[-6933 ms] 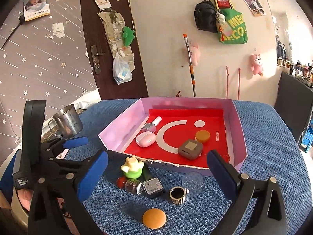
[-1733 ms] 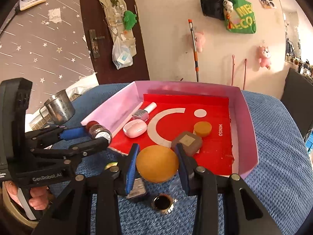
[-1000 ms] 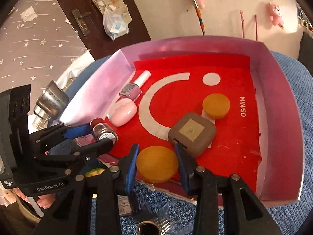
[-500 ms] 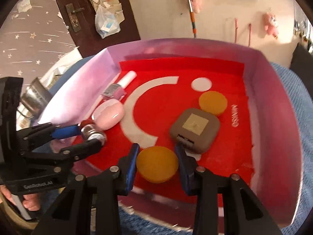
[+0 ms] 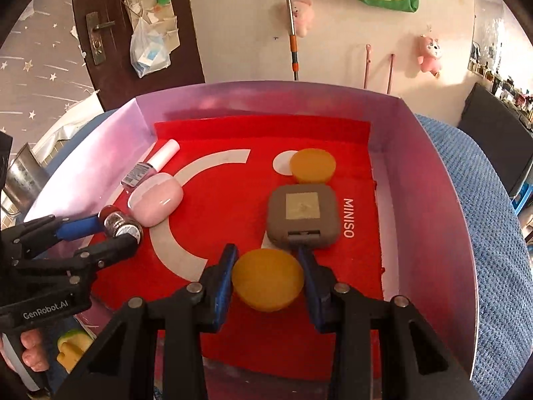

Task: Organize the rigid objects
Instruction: 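Lower and release glitter bottle with left gripper while right gripper releases orange sponge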

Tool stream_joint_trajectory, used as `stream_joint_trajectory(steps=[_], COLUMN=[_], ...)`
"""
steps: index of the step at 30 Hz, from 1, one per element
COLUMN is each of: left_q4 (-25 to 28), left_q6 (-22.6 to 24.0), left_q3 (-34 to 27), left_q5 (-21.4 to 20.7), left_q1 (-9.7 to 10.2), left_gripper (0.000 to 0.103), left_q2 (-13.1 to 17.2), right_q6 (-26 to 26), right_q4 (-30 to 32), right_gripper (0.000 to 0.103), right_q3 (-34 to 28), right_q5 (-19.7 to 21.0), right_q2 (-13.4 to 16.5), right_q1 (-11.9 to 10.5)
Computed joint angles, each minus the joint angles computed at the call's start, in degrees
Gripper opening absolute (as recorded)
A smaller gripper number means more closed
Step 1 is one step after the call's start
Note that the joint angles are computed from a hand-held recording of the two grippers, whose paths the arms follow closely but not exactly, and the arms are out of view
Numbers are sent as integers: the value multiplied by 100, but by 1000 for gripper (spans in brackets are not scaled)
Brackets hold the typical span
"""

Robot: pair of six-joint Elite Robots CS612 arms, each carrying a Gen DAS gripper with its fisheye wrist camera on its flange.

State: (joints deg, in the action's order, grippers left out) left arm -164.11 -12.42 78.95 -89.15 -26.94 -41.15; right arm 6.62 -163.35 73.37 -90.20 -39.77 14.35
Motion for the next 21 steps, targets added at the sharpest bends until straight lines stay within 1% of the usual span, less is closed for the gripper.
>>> stream_joint_trajectory(steps=[15,21], left_q4=[6,32], left_q6=[-12,-11], left_q3=[-6,-13], left_q5=[-17,104], left_q1=[1,-13], left_gripper=[55,55], left_q2=[2,1], right_q6=[29,56], right_q4=[-6,-37], right_gripper=[40,40], right_q3=[-2,6], right_q5=[4,11], right_q2=[2,-1], right_q1=[4,2])
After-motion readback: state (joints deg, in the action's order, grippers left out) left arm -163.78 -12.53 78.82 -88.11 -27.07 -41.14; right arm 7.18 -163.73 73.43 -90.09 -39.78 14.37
